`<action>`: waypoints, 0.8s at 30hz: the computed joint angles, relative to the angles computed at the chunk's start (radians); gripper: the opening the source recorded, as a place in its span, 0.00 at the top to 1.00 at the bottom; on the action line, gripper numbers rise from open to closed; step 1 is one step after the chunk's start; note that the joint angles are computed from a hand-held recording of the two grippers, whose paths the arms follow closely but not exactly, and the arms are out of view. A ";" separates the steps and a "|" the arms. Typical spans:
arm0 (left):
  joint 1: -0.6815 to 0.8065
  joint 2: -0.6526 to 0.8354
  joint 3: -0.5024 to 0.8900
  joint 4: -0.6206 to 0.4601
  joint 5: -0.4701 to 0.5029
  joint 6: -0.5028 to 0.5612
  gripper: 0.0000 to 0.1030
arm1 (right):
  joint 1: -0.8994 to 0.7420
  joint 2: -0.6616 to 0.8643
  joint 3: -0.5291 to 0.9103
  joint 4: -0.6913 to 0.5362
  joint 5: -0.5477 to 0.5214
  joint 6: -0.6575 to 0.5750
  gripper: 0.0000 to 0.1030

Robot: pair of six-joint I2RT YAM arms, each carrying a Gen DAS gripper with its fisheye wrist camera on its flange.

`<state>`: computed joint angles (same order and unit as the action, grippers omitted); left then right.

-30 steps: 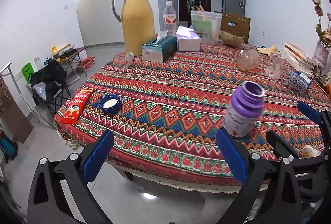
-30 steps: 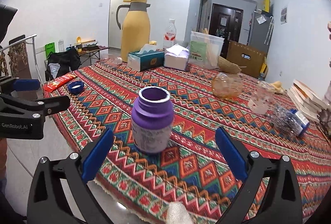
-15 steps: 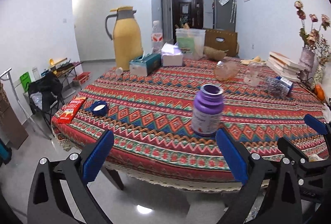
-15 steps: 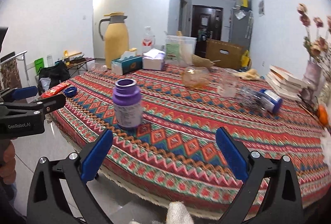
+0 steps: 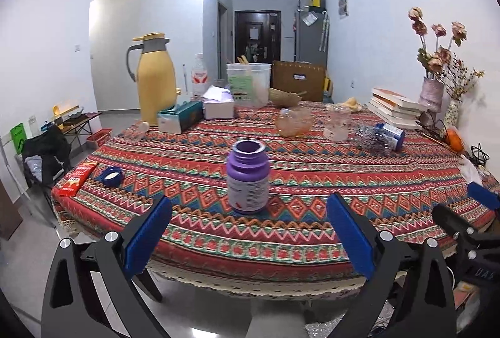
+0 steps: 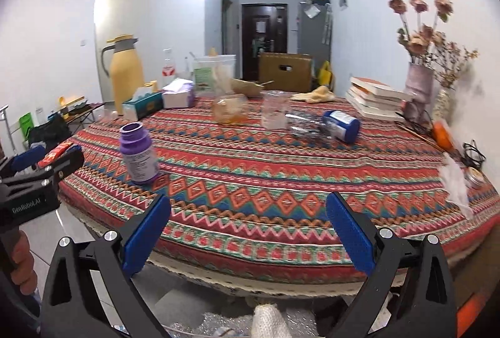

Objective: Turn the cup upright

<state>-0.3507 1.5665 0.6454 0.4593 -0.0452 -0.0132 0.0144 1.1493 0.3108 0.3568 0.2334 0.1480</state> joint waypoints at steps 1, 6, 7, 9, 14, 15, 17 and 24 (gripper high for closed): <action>-0.011 -0.003 0.008 -0.016 -0.002 0.000 0.07 | -0.013 -0.029 0.005 -0.034 0.002 0.000 0.07; -0.050 -0.024 0.024 -0.060 -0.015 -0.001 0.07 | -0.056 -0.090 0.037 -0.139 -0.015 0.005 0.07; -0.061 -0.030 0.031 -0.080 -0.021 0.002 0.07 | -0.064 -0.095 0.043 -0.158 -0.020 0.007 0.07; -0.076 -0.037 0.032 -0.094 -0.034 0.006 0.07 | -0.079 -0.094 0.051 -0.180 -0.031 0.013 0.07; -0.097 -0.051 0.029 -0.106 -0.053 0.006 0.07 | -0.108 -0.066 0.067 -0.207 -0.061 0.034 0.07; -0.098 -0.051 0.031 -0.110 -0.054 0.006 0.07 | -0.109 -0.064 0.069 -0.211 -0.062 0.036 0.07; -0.094 -0.048 0.035 -0.115 -0.046 0.003 0.07 | -0.107 -0.061 0.073 -0.215 -0.058 0.035 0.07; -0.074 -0.045 0.038 -0.112 -0.029 -0.025 0.07 | -0.093 -0.057 0.077 -0.218 -0.042 0.038 0.07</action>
